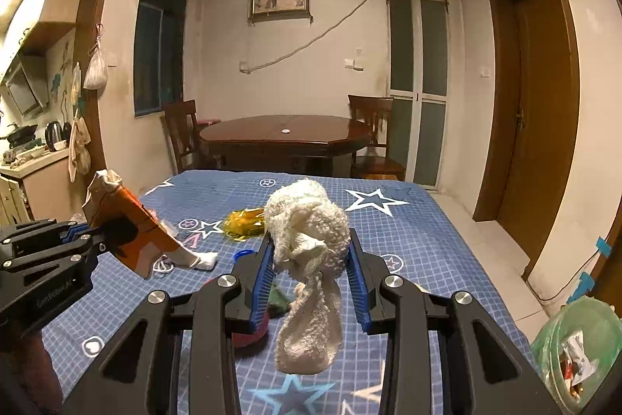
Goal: Collect trash
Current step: 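Lift the cup and cloth and carry both tools over the green bin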
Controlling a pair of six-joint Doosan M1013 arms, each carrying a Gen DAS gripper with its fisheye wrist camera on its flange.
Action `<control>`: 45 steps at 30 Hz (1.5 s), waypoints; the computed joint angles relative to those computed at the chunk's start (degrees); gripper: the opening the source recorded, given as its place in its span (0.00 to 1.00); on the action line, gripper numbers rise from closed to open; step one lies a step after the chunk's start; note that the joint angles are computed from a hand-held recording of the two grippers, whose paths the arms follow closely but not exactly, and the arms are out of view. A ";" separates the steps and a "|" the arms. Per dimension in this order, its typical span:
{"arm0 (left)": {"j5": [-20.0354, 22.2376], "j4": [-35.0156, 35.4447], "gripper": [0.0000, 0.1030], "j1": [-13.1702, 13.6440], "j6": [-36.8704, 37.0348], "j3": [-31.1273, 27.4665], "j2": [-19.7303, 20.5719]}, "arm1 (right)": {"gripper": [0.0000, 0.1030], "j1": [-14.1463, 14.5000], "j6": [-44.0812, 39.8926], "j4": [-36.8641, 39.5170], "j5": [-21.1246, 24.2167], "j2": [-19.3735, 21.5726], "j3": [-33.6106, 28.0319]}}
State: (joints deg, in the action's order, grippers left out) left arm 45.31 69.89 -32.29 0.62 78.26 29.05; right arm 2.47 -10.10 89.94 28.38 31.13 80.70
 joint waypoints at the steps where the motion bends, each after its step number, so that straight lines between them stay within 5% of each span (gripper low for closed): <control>1: 0.07 0.68 0.09 -0.32 -0.75 0.39 -0.23 | 0.35 -0.10 -1.06 0.87 0.19 -0.55 0.89; 12: -0.37 3.73 0.09 -1.52 -4.18 1.60 -1.20 | 0.35 -1.50 -4.23 3.58 0.74 -3.59 5.15; 25: -7.21 1.40 0.09 -2.21 2.71 -6.24 3.75 | 0.35 -7.20 -0.40 0.96 -2.39 -3.83 3.95; 36: -13.85 -8.58 0.09 -3.72 17.42 -19.27 11.45 | 0.35 -13.86 10.14 -8.20 -4.96 -0.86 -1.56; 45: -14.17 -30.55 0.09 -4.57 41.44 -34.21 20.21 | 0.35 -19.18 30.07 -27.46 -5.59 3.42 -9.22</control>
